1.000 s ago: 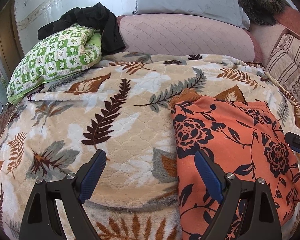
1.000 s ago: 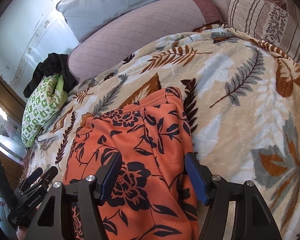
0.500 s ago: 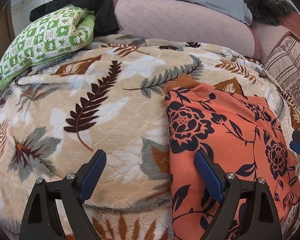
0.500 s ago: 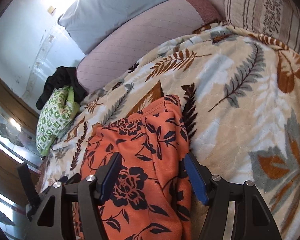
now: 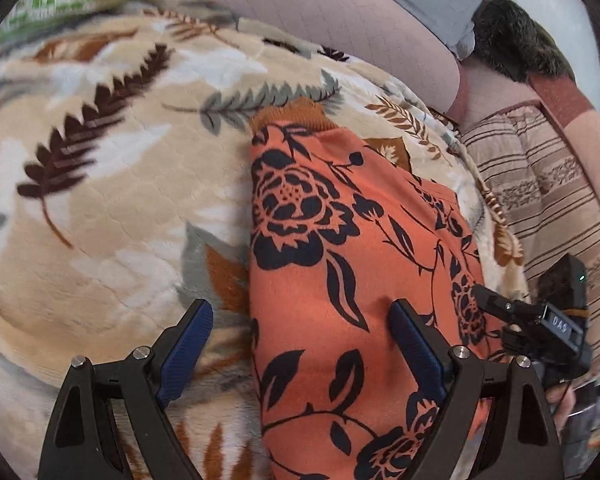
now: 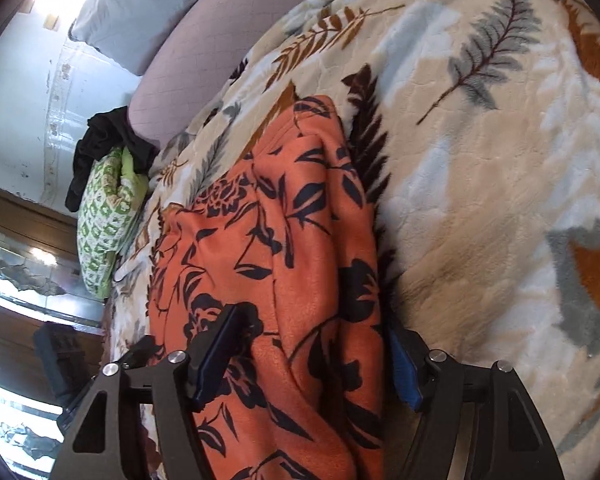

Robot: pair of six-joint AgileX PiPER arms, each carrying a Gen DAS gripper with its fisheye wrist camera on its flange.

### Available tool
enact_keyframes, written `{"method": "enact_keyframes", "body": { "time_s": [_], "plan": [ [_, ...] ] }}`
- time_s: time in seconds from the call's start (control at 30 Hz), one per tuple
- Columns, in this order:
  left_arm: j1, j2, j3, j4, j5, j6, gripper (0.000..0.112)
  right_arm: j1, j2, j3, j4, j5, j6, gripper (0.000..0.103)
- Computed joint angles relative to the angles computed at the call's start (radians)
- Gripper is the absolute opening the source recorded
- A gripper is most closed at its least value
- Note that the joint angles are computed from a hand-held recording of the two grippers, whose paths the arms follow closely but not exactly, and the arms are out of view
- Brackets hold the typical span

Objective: Fold small clothes

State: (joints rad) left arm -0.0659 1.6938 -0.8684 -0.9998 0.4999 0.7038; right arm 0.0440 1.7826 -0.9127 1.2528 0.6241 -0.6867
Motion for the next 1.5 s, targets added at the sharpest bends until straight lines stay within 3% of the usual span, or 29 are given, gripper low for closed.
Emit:
{"method": "enact_keyframes", "body": {
  "time_s": [0.23, 0.37, 0.47, 0.6, 0.87, 0.97, 1.17, 1.3, 1.5],
  "plan": [
    [-0.022, 0.016, 0.004, -0.139, 0.027, 0.127, 0.090, 0.010, 0.034, 0.022, 0.175, 0.051, -0.158, 0.077],
    [-0.115, -0.013, 0.004, -0.017, -0.087, 0.007, 0.087, 0.031, 0.034, 0.039, 0.255, 0.033, -0.221, 0.077],
    [-0.101, -0.028, 0.015, -0.074, -0.095, 0.037, 0.078, 0.069, 0.002, 0.050, 0.252, -0.046, -0.194, 0.068],
    [-0.067, -0.058, 0.033, -0.093, -0.086, 0.057, 0.054, 0.134, -0.051, 0.043, 0.171, -0.157, -0.115, 0.055],
    [-0.053, -0.178, 0.086, -0.046, -0.119, 0.028, 0.045, 0.283, -0.177, 0.059, 0.173, -0.360, -0.137, 0.042],
    [-0.005, -0.261, 0.123, -0.030, -0.104, 0.032, 0.045, 0.358, -0.207, 0.056, 0.189, -0.430, -0.151, 0.042],
    [0.130, -0.404, 0.169, -0.006, -0.034, 0.049, 0.045, 0.446, -0.227, 0.037, 0.424, -0.470, -0.352, 0.042],
    [0.199, -0.461, 0.185, 0.071, -0.012, 0.006, 0.045, 0.512, -0.208, 0.001, 0.432, -0.490, -0.327, 0.042],
    [0.359, -0.475, 0.209, 0.052, 0.066, 0.096, 0.045, 0.597, -0.145, -0.065, 0.240, -0.513, -0.077, 0.042]
  ]
}}
